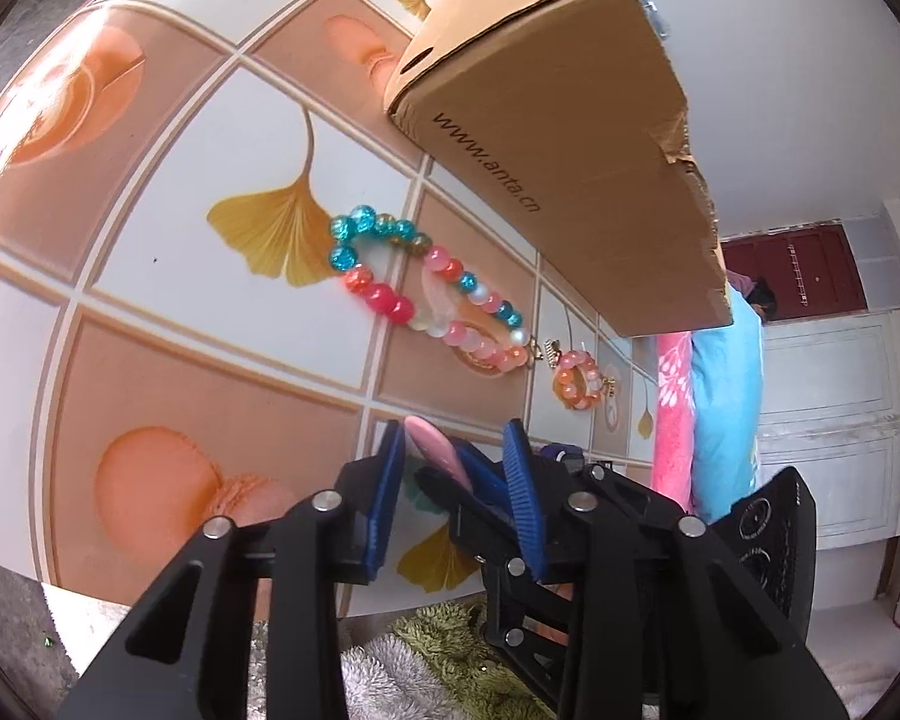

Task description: Organize jewelry

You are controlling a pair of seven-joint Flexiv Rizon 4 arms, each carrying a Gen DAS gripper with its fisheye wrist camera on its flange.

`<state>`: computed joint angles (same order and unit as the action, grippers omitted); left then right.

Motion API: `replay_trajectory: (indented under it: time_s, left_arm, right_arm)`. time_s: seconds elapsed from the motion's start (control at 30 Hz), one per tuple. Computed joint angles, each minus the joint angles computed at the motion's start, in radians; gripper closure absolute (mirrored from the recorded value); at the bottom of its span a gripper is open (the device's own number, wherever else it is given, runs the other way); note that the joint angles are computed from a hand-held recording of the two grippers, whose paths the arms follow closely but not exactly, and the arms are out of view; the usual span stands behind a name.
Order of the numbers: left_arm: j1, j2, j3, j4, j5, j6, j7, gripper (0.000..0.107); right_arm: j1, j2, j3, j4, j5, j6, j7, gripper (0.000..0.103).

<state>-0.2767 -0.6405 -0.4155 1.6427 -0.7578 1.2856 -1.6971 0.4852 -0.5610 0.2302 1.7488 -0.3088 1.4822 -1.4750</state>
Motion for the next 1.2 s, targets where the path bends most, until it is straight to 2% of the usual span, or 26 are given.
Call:
replay_trajectory:
  time_s: [0.07, 0.23, 0.3, 0.4, 0.5, 0.6, 0.67, 0.8, 0.83, 0.97, 1.03, 1.2]
  left_arm:
    - [-0.010, 0.002, 0.017, 0.000, 0.015, -0.002, -0.014, 0.090]
    - [-0.051, 0.004, 0.082, -0.020, 0.105, -0.027, -0.057, 0.101]
    - [-0.089, 0.006, 0.147, -0.047, 0.186, -0.066, -0.101, 0.102]
    - [-0.154, 0.008, 0.256, -0.106, 0.344, -0.152, -0.179, 0.102]
    - [-0.212, 0.002, 0.342, -0.177, 0.505, -0.231, -0.245, 0.102]
    - [-0.244, -0.007, 0.382, -0.236, 0.629, -0.291, -0.282, 0.102]
    - [-0.253, -0.012, 0.390, -0.263, 0.686, -0.316, -0.295, 0.102]
    - [-0.263, -0.021, 0.397, -0.300, 0.765, -0.349, -0.304, 0.101]
    - [-0.263, -0.024, 0.395, -0.306, 0.775, -0.352, -0.307, 0.101]
    - [-0.253, -0.025, 0.381, -0.306, 0.785, -0.346, -0.307, 0.101]
    - [-0.247, -0.017, 0.374, -0.291, 0.782, -0.335, -0.305, 0.101]
    - [-0.242, -0.017, 0.367, -0.282, 0.775, -0.318, -0.303, 0.101]
  right_arm:
    - [0.002, 0.003, -0.003, 0.007, 0.001, 0.011, 0.001, 0.095]
    - [-0.001, 0.029, 0.002, 0.045, 0.004, 0.019, 0.013, 0.092]
    - [-0.029, 0.044, 0.037, 0.055, 0.021, -0.001, 0.001, 0.086]
    - [-0.063, 0.087, 0.065, 0.088, 0.066, -0.017, 0.010, 0.071]
    - [-0.145, 0.150, 0.127, 0.112, 0.177, -0.069, 0.029, 0.069]
    - [-0.204, 0.217, 0.142, 0.134, 0.313, -0.112, 0.085, 0.069]
    - [-0.205, 0.269, 0.099, 0.170, 0.367, -0.128, 0.173, 0.069]
    - [-0.184, 0.335, 0.014, 0.236, 0.372, -0.158, 0.351, 0.067]
    - [-0.197, 0.335, 0.022, 0.231, 0.403, -0.167, 0.356, 0.067]
    - [-0.292, 0.304, 0.105, 0.148, 0.652, -0.238, 0.252, 0.070]
    - [-0.313, 0.297, 0.117, 0.127, 0.738, -0.272, 0.214, 0.071]
    - [-0.284, 0.270, 0.098, 0.092, 0.779, -0.306, 0.203, 0.075]
